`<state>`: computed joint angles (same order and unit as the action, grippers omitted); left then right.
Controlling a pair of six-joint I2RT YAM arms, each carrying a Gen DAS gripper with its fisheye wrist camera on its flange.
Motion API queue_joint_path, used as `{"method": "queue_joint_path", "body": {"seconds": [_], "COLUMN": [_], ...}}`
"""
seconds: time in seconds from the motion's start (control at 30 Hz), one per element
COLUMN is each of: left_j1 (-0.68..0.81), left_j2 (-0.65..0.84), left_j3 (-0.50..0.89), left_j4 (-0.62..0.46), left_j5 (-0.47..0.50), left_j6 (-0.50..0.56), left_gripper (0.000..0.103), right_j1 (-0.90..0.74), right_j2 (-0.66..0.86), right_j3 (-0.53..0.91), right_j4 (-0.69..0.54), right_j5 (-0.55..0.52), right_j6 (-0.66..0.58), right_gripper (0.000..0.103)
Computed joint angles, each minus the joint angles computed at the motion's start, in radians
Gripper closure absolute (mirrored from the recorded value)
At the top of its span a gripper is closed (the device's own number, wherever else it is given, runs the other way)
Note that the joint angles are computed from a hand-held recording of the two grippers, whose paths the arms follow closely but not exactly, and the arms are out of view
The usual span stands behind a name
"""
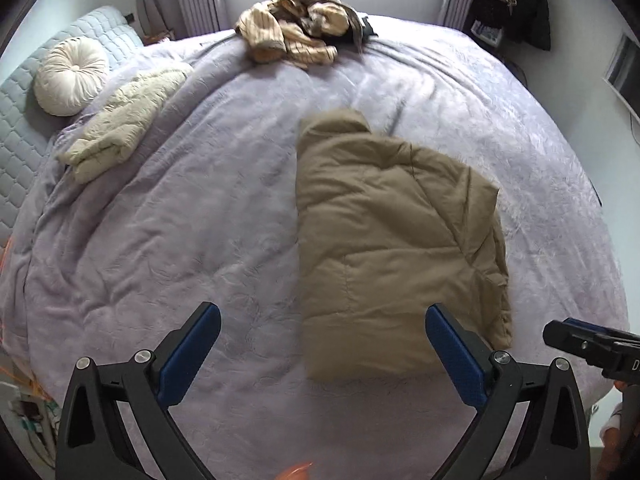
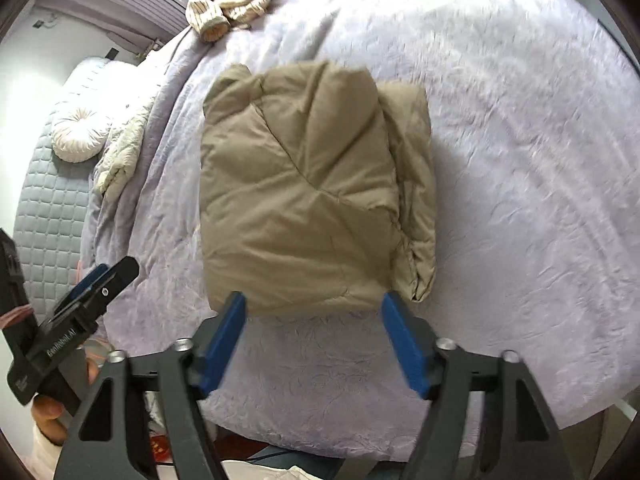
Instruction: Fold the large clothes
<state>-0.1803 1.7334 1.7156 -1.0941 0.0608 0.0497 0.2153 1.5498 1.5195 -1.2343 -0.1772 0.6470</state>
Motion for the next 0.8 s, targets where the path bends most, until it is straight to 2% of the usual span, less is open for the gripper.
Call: {"method": "queue_joint_path", "body": {"seconds": [0.1,0.2,0.33,0.8], "left_j1": [0.019,0.015,0.009,0.025], "left_j2": [0.011,0.006,0.009,-0.042], "left_j3": [0.049,0.071,0.117,0.2], "left_j4": [-0.044,-0.061,-0.096,-0.171], "left_j5": [0.037,0.015,-0.011,-0.001], "left_j6": [-0.006,-0.007,-0.01,-0.042], "left_gripper": [0.001,0.001,0.001,0.001], "right_j1": [0.024,0.056,0.096,0.193], "right_j2": [0.003,0.01,0.029,0.122], "right_j3": [0.084,0.157,0.235,0.517], "right_j4": [-0.063,-0.097,-0.13,-0.308], "right_j5": [0.071,0.146,0.218,0.378], "right_j6": [-0.006,-0.004,0.005,0.049], "right_gripper": [0.017,0.0,0.0,0.0]}}
